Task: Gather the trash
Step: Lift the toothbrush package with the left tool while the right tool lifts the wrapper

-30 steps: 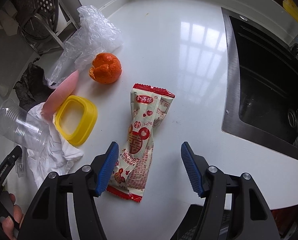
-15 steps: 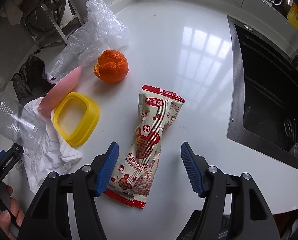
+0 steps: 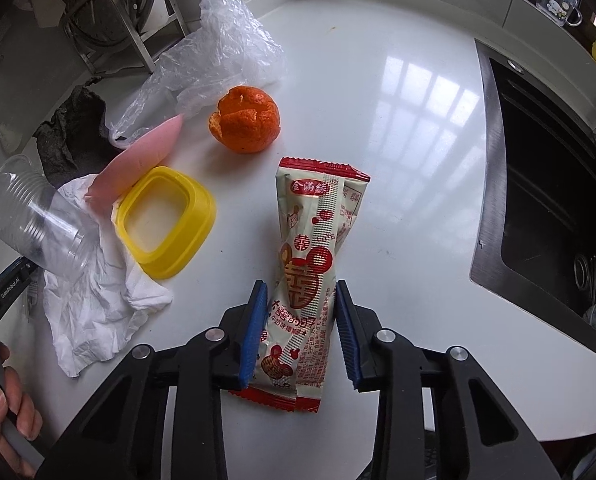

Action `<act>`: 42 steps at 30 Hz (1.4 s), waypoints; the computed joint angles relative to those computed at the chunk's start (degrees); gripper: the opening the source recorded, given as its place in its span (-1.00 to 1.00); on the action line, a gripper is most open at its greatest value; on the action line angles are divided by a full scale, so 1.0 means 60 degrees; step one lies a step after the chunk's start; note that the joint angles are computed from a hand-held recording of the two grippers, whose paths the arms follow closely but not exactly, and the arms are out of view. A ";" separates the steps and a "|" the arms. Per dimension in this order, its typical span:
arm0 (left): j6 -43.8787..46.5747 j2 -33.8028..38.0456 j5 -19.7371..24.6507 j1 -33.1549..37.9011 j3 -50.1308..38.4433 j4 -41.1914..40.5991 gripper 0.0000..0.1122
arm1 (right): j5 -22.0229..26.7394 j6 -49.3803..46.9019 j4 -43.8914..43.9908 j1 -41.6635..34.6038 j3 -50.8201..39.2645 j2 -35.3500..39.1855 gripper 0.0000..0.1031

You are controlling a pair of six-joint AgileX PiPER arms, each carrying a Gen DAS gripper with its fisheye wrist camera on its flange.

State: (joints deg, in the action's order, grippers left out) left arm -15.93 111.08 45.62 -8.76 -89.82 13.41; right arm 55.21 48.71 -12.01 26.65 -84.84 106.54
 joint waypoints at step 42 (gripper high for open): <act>-0.0182 -0.8187 0.2938 -0.3316 0.3410 -0.1498 -0.72 | 0.1822 0.0287 0.0525 0.0987 0.4966 -0.8882 -0.72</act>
State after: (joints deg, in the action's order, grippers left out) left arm -17.03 61.95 63.25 -28.66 -69.35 4.43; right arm 66.14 50.44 -8.86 32.57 -55.05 53.25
